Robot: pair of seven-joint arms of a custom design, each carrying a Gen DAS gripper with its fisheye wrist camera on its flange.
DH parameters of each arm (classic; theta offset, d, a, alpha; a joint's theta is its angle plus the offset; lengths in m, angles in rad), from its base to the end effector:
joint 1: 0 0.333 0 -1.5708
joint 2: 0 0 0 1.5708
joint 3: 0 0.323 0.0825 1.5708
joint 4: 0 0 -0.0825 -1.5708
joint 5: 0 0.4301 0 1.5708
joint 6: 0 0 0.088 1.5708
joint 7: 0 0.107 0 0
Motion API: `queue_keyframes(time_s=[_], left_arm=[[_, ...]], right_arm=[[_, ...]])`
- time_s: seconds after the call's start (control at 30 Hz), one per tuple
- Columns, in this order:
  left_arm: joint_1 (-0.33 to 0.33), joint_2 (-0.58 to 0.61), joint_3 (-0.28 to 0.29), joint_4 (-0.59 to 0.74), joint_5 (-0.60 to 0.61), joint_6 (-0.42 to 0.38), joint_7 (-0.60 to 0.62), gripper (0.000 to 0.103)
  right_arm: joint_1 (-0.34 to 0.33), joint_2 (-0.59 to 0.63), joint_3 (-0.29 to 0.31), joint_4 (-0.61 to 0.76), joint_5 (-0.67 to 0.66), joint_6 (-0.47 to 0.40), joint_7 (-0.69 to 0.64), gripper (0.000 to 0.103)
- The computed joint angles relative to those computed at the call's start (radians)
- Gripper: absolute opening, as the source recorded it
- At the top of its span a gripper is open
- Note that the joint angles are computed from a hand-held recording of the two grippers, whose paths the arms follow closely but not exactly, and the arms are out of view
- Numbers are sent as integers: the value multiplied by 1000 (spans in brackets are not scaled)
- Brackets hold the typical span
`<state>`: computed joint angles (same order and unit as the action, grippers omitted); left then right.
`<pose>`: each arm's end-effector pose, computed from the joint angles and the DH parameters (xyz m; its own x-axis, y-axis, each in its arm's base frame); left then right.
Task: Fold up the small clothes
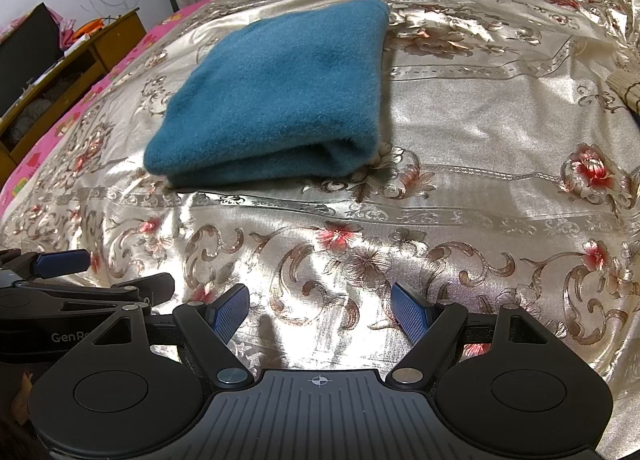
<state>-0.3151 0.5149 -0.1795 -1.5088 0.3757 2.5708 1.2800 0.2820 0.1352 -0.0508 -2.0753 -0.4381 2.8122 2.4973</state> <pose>0.6986 -0.3546 0.4185 -0.3751 -0.9221 -0.0946 -0.7533 0.3627 -0.5486 0.6277 0.1698 0.4093 -0.2531 -0.9496 -0.1850 -0.7577 0.3134 -0.5724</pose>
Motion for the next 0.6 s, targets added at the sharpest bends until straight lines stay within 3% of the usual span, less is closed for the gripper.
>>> queue_keyframes(time_s=[0.6], left_arm=[[-7,-7,10,-11,21,12,-13,96]], right_arm=[[0,0,0,1,2,-1,-2,80]])
